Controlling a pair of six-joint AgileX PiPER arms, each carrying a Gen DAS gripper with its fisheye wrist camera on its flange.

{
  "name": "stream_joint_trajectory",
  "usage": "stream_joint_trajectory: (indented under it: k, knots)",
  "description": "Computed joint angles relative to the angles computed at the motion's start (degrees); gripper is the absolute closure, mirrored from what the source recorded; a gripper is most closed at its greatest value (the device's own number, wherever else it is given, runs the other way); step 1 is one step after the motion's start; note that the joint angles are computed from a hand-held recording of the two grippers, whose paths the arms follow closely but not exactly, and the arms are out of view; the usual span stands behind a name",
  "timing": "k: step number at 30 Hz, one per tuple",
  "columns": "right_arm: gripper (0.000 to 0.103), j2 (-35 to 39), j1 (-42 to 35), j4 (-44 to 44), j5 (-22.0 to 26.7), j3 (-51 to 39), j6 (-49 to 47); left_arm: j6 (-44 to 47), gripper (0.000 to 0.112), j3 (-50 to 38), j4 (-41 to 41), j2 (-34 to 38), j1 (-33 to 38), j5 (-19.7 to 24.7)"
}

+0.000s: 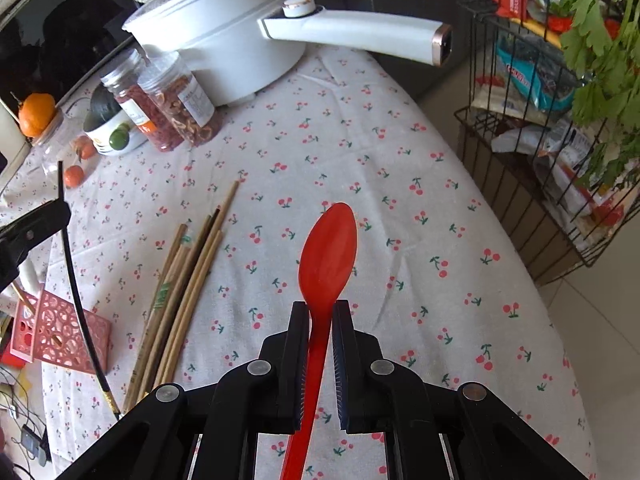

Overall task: Organize utensils
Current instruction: 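Grasp a black chopstick with the left tool while the right tool holds the red spoon, then carry the black chopstick and red spoon to the pink basket and insert them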

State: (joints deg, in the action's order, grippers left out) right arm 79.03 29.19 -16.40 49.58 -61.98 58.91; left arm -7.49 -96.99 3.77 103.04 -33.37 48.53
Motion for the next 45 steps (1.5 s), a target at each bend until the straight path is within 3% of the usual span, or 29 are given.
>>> stream_joint_trajectory:
  k: [6,11,16,21,27,32,35,45]
  knots:
    - [0.094,-0.61,10.45,-11.2,7.29,-4.35,10.38,3.36,0.107,18.23,-4.36,-17.33,1.8,-8.56]
    - [0.094,0.36,16.77,-17.08,10.63,-7.29,16.52,9.64,0.108,25.72,-11.71,-26.84,5.77,-11.13]
    - [0.094,2.15,22.12,-23.4,13.69,-10.4,21.21,18.96,0.108,25.07,-23.19,-31.48,12.24,-8.85]
    - [0.094,4.05,24.35,-27.31,15.03,-13.73,22.73,24.48,0.108,23.62,-29.26,-35.38,17.63,-7.21]
    - [0.094,6.5,25.24,-29.12,14.49,-16.84,23.16,28.19,0.108,19.81,-33.54,-36.44,25.04,-4.83]
    - [0.094,8.92,25.47,-28.99,13.74,-19.02,22.21,28.71,0.108,18.86,-33.44,-35.22,29.0,-6.31]
    - [0.094,9.74,25.48,-28.83,13.36,-19.57,21.89,28.5,0.108,18.69,-31.69,-33.13,29.46,-6.95]
    - [0.094,11.24,26.29,-29.87,13.17,-20.61,21.86,24.54,0.108,15.65,-23.56,-21.19,26.89,-3.32]
